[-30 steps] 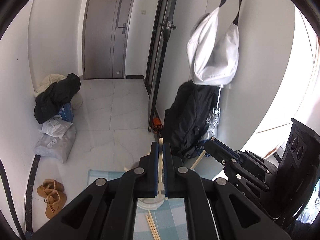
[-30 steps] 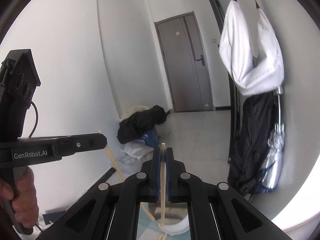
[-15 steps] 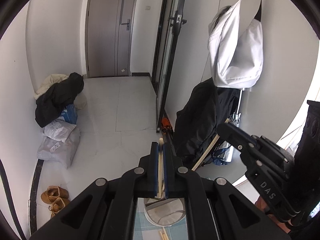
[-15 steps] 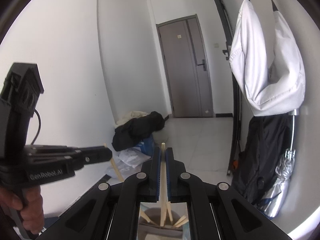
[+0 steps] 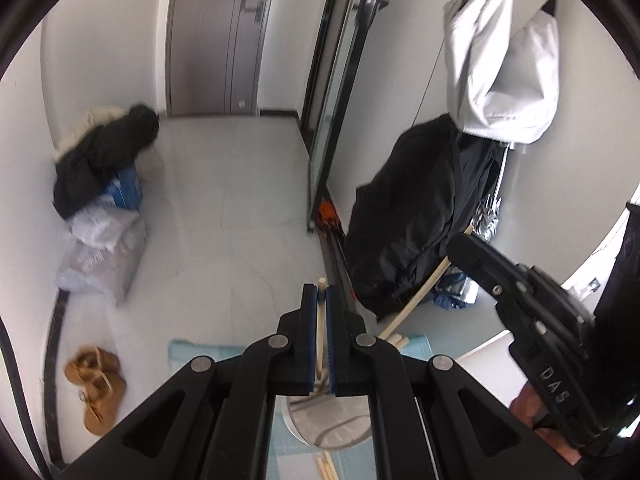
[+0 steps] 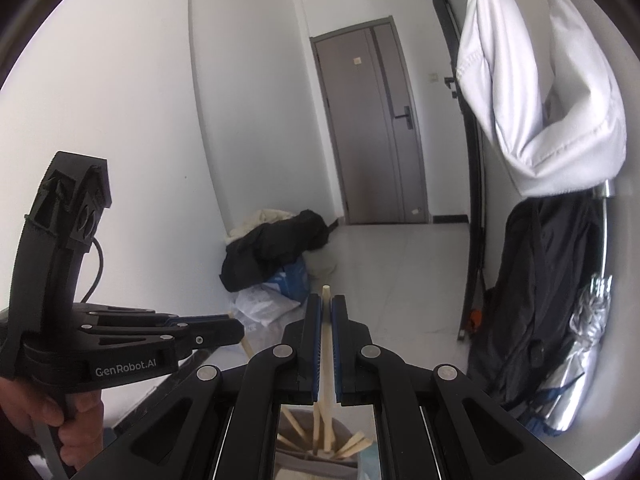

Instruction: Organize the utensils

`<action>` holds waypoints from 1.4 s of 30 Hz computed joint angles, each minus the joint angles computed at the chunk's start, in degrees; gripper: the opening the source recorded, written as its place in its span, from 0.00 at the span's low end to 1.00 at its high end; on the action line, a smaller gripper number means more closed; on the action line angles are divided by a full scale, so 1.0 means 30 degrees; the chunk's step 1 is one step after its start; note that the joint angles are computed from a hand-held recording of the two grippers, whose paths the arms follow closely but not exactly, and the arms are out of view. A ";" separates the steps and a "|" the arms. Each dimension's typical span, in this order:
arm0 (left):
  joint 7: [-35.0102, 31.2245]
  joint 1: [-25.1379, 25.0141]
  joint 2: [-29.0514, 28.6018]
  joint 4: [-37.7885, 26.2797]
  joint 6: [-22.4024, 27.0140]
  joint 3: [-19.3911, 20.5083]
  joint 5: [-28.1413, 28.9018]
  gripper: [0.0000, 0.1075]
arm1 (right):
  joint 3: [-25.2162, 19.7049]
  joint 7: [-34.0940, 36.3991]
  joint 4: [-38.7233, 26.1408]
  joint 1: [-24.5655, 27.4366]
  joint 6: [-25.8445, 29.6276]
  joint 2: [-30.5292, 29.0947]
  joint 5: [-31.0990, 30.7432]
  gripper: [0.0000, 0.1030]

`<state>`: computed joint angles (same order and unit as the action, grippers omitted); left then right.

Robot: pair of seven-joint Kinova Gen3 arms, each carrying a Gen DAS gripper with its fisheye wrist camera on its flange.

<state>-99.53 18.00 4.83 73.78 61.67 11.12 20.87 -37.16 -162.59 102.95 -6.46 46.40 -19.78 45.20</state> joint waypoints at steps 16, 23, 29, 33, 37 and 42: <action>0.1641 -0.0048 -0.0886 0.1336 -0.0436 -0.0184 -0.0634 0.46 | 0.0658 -0.1512 0.1198 -0.1568 0.1344 -0.0243 -0.1467 0.28; 0.2562 0.0113 -0.2293 0.2263 -0.1198 -0.0153 -0.1396 0.58 | -0.1122 -0.1344 0.0415 -0.0444 0.3411 -0.1520 -0.1939 0.41; 0.2873 0.0015 -0.3710 0.3123 -0.1755 -0.0274 -0.1687 0.63 | -0.2590 -0.0586 -0.0495 0.1336 0.4588 -0.2829 -0.2971 0.53; 0.2647 0.0003 -0.4940 0.4132 -0.2453 -0.0562 -0.1385 0.72 | -0.3539 -0.0029 -0.1024 0.2630 0.5060 -0.3713 -0.3838 0.61; 0.3474 -0.0224 -0.6309 0.5529 -0.3648 -0.0178 -0.2094 0.77 | -0.4497 0.0396 -0.1418 0.4076 0.5252 -0.5054 -0.4619 0.66; 0.3628 -0.0122 -0.8079 0.7393 -0.4916 -0.0372 -0.1892 0.77 | -0.5197 0.1071 -0.1527 0.5404 0.5316 -0.6610 -0.5862 0.69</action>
<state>-88.64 17.64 -19.40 95.96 46.92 10.00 15.19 -52.75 -159.37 98.37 9.75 62.35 -39.61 27.62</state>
